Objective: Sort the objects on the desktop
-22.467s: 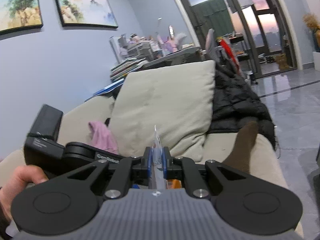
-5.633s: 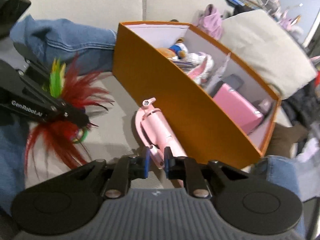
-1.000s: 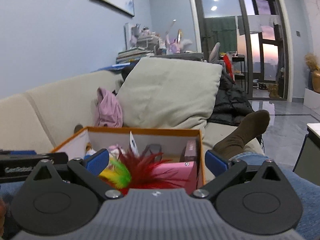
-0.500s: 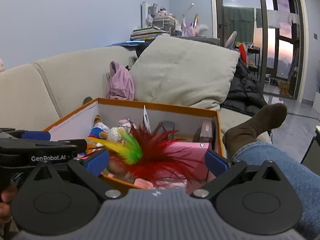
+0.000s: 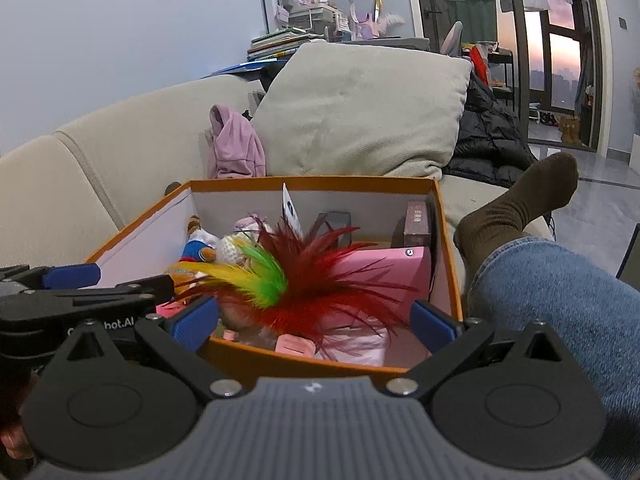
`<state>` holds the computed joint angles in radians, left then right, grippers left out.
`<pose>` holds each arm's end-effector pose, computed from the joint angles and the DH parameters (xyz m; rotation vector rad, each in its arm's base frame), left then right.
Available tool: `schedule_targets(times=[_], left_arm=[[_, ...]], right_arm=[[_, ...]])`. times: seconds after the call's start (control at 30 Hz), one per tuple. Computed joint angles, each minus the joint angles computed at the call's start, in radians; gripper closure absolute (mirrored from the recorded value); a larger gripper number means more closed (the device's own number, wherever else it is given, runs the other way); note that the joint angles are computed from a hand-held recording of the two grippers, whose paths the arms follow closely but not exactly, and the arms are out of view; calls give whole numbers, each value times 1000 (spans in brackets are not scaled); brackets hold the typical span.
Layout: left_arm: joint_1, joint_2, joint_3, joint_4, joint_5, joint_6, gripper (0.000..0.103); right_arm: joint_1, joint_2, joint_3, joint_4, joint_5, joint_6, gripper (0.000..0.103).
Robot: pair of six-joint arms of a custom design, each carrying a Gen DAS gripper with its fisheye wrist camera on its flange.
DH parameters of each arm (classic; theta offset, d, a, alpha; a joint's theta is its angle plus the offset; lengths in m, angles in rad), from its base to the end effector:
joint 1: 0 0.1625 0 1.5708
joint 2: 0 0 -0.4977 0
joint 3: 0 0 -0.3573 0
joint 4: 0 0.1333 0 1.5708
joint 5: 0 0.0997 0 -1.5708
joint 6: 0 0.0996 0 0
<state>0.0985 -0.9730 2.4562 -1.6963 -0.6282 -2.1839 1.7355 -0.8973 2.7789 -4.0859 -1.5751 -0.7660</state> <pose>-0.2529 -0.2399 0.1081 0.0635 1.8518 -1.1964 0.1869 -0.3141 0.1901 1.2630 -2.5197 0.8806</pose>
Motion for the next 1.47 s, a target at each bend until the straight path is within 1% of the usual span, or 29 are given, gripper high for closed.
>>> schedule_targets(times=[1.47], left_arm=[[0,4,-7,15,-2,-20,12]], right_arm=[[2,-4,0,5,-4,11,1]])
